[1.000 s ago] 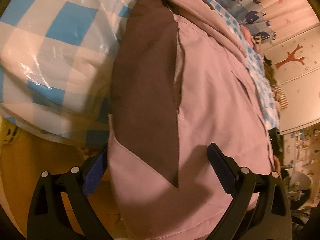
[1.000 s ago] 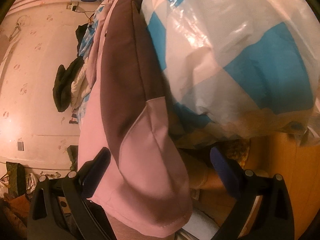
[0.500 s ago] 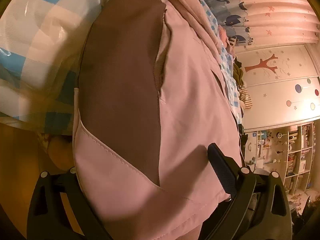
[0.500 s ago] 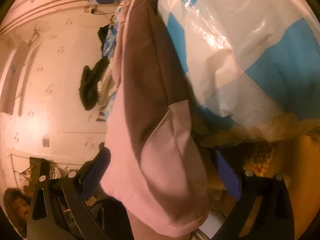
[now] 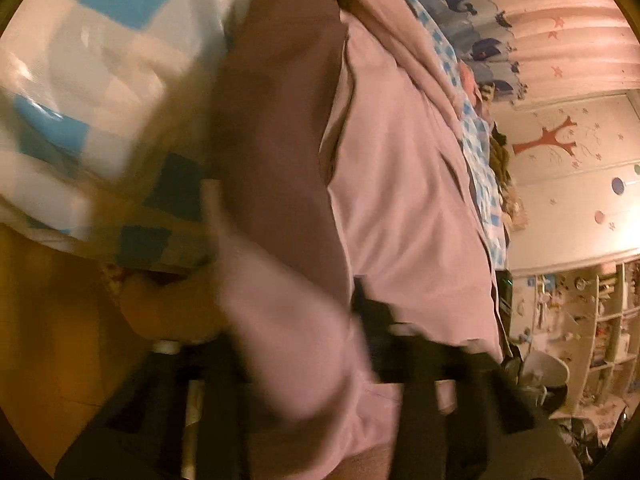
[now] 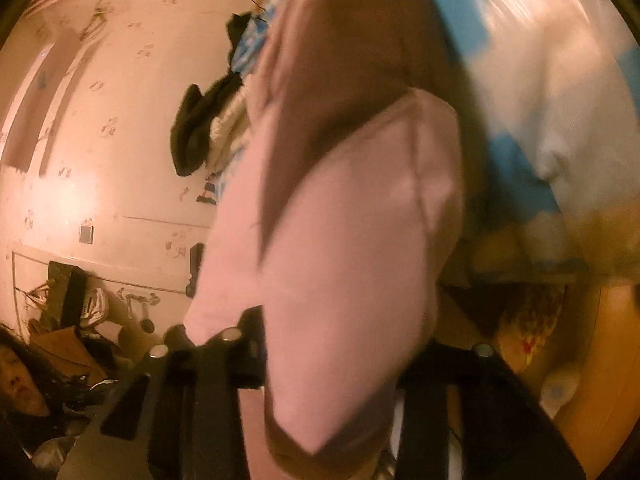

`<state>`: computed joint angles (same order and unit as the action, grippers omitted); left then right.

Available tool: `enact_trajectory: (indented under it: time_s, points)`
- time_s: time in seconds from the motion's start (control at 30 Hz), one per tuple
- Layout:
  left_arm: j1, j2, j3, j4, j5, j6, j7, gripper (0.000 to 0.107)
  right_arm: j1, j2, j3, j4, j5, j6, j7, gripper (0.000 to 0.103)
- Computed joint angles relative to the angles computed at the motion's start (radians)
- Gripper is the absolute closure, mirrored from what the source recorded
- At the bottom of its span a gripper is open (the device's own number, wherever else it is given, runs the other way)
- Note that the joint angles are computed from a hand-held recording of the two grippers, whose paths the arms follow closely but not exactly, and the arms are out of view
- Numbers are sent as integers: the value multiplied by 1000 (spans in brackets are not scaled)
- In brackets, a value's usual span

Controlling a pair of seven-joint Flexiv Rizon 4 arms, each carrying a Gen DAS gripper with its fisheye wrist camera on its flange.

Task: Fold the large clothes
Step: 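Lift the held hem with both grippers and fold it toward the collar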

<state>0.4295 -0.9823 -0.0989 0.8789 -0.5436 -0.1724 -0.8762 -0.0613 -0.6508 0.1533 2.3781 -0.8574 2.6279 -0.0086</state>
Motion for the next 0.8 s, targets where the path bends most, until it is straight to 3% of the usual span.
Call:
enact_trajectory:
  time_s: [0.2,0.5,0.67,0.8]
  points:
    - [19,103,-23,86,-78,73,37,95,97,114,22,30,308,103,-147,73]
    - [82,244,-40,167,-236,-19,114,95,215,194,42,35,494,250,-246,73]
    - [123,239,-23,182,-309,-50,64,95,314,163,67,56,691,418,-307,73]
    - [131,201,-27,186,-342,-39,-4,95,337,95,53,9,715,499,-278,73]
